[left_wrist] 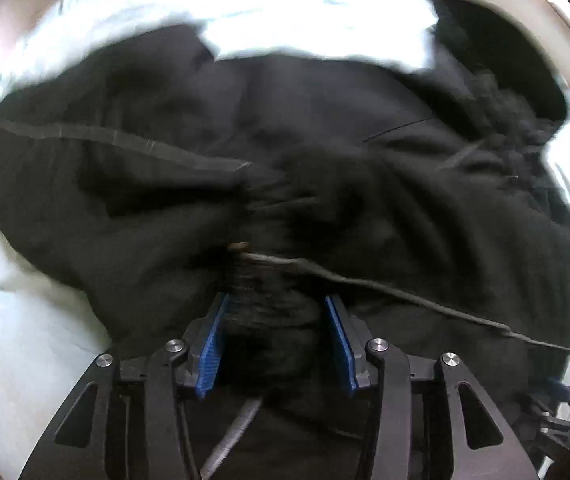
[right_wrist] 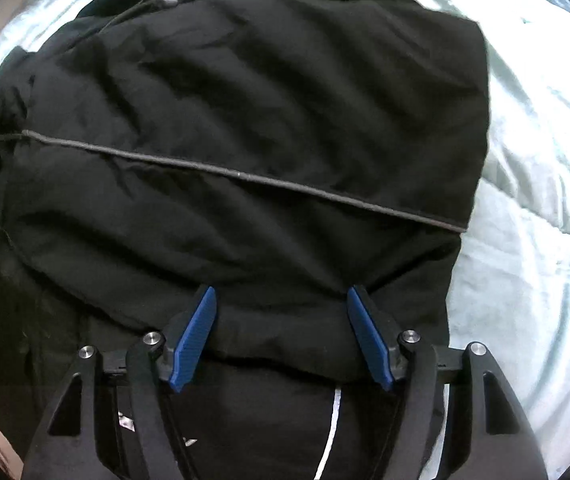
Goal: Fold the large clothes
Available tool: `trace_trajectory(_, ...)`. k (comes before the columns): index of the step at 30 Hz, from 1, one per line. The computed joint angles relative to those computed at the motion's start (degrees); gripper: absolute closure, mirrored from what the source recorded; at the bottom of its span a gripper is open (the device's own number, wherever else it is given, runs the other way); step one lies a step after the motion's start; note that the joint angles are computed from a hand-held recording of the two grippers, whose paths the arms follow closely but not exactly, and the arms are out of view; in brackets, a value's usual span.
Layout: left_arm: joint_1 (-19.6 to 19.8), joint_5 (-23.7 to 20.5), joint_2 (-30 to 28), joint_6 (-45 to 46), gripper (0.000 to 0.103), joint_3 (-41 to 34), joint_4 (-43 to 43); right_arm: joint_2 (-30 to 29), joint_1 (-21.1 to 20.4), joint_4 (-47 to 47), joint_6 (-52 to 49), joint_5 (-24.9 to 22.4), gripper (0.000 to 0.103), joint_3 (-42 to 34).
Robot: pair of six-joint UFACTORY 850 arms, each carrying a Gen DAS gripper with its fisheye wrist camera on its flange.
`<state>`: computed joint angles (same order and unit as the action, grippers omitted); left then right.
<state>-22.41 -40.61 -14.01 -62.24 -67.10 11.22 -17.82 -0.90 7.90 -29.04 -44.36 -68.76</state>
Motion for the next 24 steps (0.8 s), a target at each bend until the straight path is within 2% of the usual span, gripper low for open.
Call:
trace_trajectory(2,2.44,7.14,6.29,5.32,0.055,5.23,-6.49,2.14,-1.27,4.21,-2.67,-2.17,0.035,-0.19)
trace_trajectory(5,4.42,9.91,15.64,7.73,0.055,10.97,-8.01,7.33,-4.07,10.41,-6.89,-4.37,0.035,1.52)
trace_trajectory(7,6.32,9.17,20.71,9.91,0.055,13.91,-9.59,10.19,-5.12,11.13,-6.53,-5.27,0.034,3.30)
trace_trajectory(9,8.38,5.83,24.99,9.91,0.055,16.11,-8.13,12.33,-6.42,12.86,-6.02,-7.67,0.033,5.26)
trace_trajectory(12,12.04,2.49,29.76,10.59,0.055,18.71,-7.23,14.74,-5.07,14.56,-3.97,-8.60,0.033,8.08)
trace_trajectory(15,19.00,2.94,34.45,16.40,0.055,22.46,-11.53,18.13,-2.16,14.55,-0.56,-7.50,0.033,11.49)
trace_trajectory(20,36.02,3.92,40.15,32.31,0.055,26.66,-24.38,21.03,2.27,15.82,5.19,-7.98,0.033,13.87)
trace_trajectory(24,48.27,4.57,38.33,44.90,0.055,26.56,-33.97,22.64,6.43,12.40,10.90,-6.78,0.033,15.06)
